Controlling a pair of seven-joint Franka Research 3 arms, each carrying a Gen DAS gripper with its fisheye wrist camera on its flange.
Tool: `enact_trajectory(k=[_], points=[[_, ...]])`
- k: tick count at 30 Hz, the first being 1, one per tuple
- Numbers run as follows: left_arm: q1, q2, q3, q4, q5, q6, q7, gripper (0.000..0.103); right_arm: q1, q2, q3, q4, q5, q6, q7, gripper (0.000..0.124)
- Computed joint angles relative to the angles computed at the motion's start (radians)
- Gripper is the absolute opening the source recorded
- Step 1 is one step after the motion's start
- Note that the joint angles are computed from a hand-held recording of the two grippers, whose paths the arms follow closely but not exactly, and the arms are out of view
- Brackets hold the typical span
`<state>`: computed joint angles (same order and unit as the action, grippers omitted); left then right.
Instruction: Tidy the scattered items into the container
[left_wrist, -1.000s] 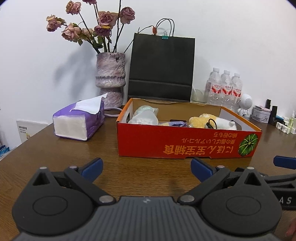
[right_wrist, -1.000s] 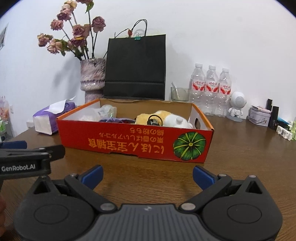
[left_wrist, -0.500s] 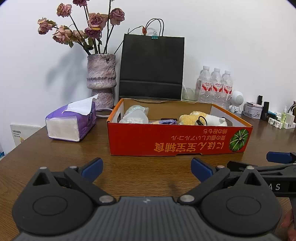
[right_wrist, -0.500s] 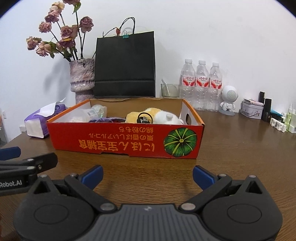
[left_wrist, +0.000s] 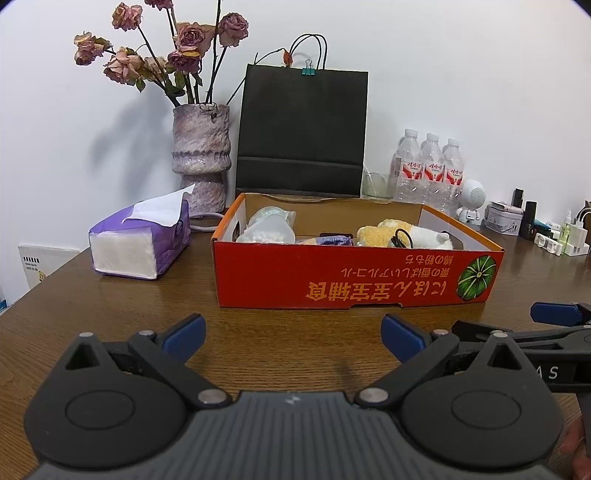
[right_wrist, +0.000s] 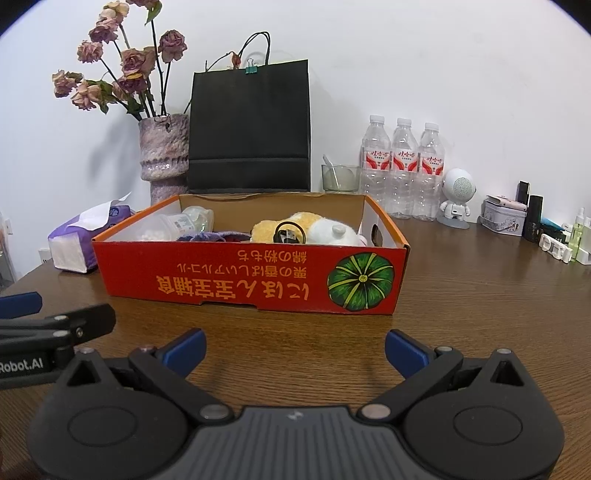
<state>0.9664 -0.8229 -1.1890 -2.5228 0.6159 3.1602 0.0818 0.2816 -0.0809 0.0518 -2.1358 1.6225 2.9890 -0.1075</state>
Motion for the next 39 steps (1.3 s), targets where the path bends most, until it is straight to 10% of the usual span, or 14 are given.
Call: enact_trajectory(k=[39], points=[[0.003, -0.018, -0.004, -0.006, -0.026, 0.022, 0.021, 0.103, -0.001, 0.000, 0.001, 0.000, 0.011, -0.001, -0.011, 0.103]])
